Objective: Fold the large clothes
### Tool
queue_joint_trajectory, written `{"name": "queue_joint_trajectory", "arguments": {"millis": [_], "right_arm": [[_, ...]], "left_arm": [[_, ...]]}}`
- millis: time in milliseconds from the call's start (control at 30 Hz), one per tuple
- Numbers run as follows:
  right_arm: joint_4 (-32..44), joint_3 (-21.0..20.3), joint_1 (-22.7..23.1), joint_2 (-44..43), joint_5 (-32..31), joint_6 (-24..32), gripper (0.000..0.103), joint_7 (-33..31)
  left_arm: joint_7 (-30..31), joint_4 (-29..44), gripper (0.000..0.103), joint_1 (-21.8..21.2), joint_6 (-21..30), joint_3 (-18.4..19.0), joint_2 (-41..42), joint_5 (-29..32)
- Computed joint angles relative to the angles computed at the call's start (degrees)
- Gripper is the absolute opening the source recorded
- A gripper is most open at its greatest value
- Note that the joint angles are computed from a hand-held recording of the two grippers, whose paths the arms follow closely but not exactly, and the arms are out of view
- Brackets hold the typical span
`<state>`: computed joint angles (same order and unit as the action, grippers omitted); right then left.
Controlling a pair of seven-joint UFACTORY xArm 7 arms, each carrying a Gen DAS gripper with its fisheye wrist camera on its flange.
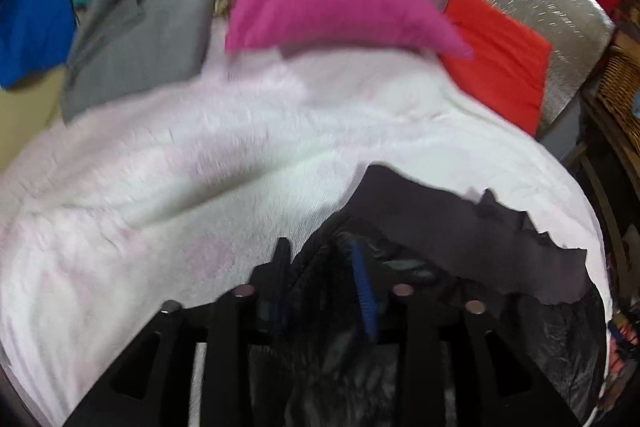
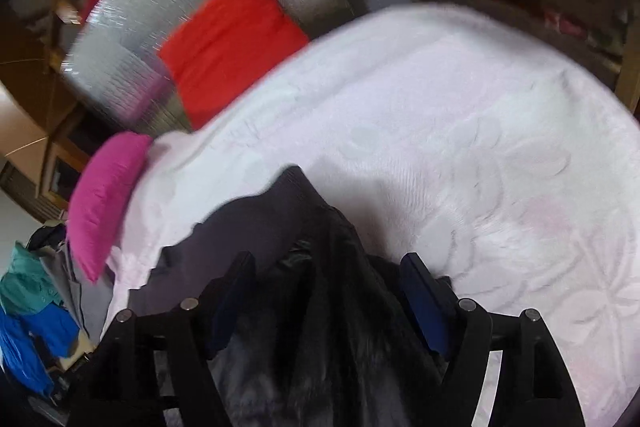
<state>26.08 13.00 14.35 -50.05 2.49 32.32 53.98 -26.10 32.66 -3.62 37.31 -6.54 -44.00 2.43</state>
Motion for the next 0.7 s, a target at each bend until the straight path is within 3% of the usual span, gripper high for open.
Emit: {"name": "queue_joint_trajectory", "arguments": {"millis": [133, 200, 267, 433, 600, 700], "right_arm": [[-0.25, 2.47, 1.99, -5.84, -1.05, -0.06, 0.070, -0.13], [-0.05, 4.41, 4.32, -7.87, -0.96, 0.72, 0.050, -0.07], [0.37, 5.13, 7.10, -6.75, 0.12, -0.49, 0.042, -0.35], [4.06, 8.19, 12.34, 0.98, 1.17, -3.76, 0.042, -1.23], [8.06, 11.08, 13.70, 10.22, 0.22, -3.31, 0.042, 0.25], [9.75, 8.86, 15.17, 16.90, 1.48, -0.74, 0.040, 0.12]], "left_arm": [[-0.09, -2.65, 0.053, -0.26, -0.88, -4.65, -8.91, 4.23], [0.66, -3.47, 0.055, -1.79, -0.73, -5.83, -11.32, 5.00], [2.39, -4.73, 0.057, -5.26, 0.16, -6.02, -14.16, 4.38], [3.47, -6.34, 0.058, -11.06, 4.83, -6.52, -16.94, 0.72], [3.41, -6.81, 0.058, -12.39, 7.43, -7.82, -15.12, 0.11], [3.61, -6.39, 0.062, -11.64, 9.54, -9.30, -10.47, 1.82]]}}
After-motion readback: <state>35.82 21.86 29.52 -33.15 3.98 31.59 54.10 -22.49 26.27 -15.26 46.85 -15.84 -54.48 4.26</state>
